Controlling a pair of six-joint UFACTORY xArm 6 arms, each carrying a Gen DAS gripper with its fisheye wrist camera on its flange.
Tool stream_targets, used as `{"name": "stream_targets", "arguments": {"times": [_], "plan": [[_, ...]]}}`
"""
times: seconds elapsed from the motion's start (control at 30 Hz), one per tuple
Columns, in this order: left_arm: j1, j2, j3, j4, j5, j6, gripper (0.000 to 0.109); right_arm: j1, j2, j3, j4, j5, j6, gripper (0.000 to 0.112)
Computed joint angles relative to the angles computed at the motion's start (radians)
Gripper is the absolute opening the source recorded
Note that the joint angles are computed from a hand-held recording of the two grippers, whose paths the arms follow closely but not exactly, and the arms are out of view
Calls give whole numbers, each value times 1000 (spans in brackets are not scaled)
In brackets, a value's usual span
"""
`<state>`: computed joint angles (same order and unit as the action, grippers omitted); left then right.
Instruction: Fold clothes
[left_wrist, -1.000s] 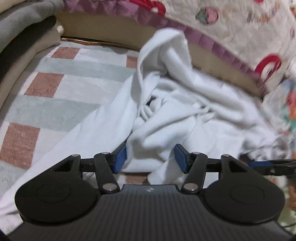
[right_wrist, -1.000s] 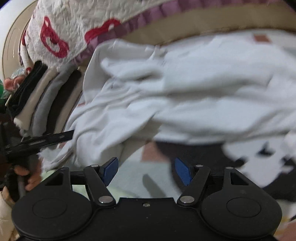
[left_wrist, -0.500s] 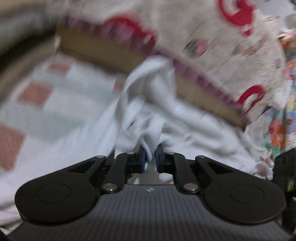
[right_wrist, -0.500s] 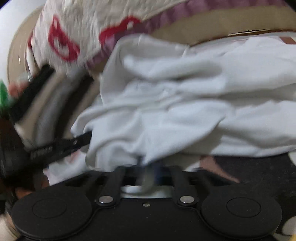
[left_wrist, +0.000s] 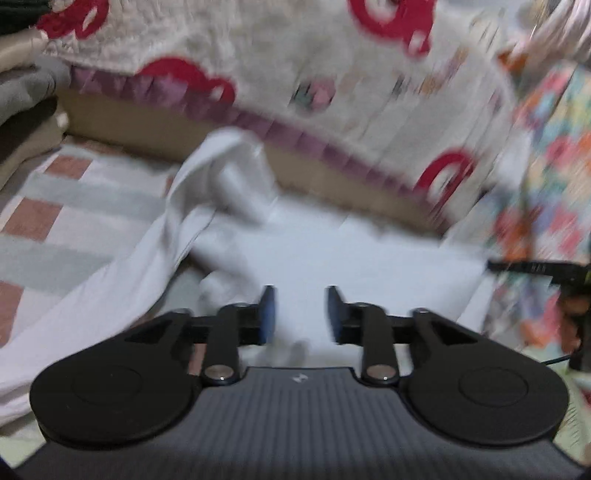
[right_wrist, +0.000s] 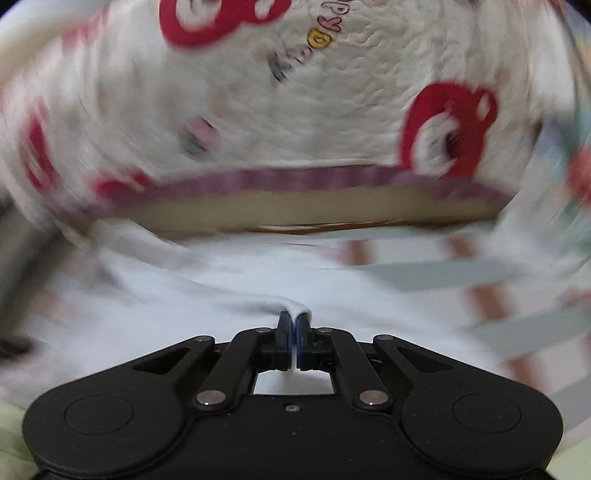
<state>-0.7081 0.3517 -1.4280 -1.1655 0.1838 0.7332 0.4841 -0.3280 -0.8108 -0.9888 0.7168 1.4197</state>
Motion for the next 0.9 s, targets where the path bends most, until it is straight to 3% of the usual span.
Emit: {"name": "stream_targets", "arguments": {"times": [0.07,0.13,0.2,0.33,0.37,0.4,0.47,0.53,0.57,0.6,0.67,0.77,0.83,0.9], "plan": [[11,7,9,64,51,-69,44,-15,27,-3,16,21,5,3],[36,15,-7,10,175,-15,49,-63,15,20,65,-96,95,4],[46,33,-24,23,256,-5,55,-90,3,31,30,-200,152,4],[30,104,-89,229,277,-191,68,-39,45,-31,-37,-79,25,4],[26,124,-109,271,285,-238,65,-39,43,-28,-24,-74,20,4],[26,146,-135,275,296,-270,53,-43,38,-22,-2,-78,22,6],[38,183,-197,210,345,-238,3,-48,30,-12,26,-101,24,9],[36,176,-210,147,328,-173,2,5,38,-31,-4,-10,20,26],[35,172,-218,115,321,-140,2,40,47,-49,-22,51,9,50],[34,169,-226,83,315,-107,2,71,56,-67,-46,90,-2,62],[42,158,-239,-5,320,-58,2,109,65,-86,-97,90,-26,63],[62,138,-252,-145,342,-10,2,98,76,-73,-137,-137,-113,70],[71,128,-253,-186,352,-2,2,105,131,-91,-69,-255,-275,71],[68,110,-236,-148,332,-30,2,155,213,-144,-18,-239,-441,69]]}}
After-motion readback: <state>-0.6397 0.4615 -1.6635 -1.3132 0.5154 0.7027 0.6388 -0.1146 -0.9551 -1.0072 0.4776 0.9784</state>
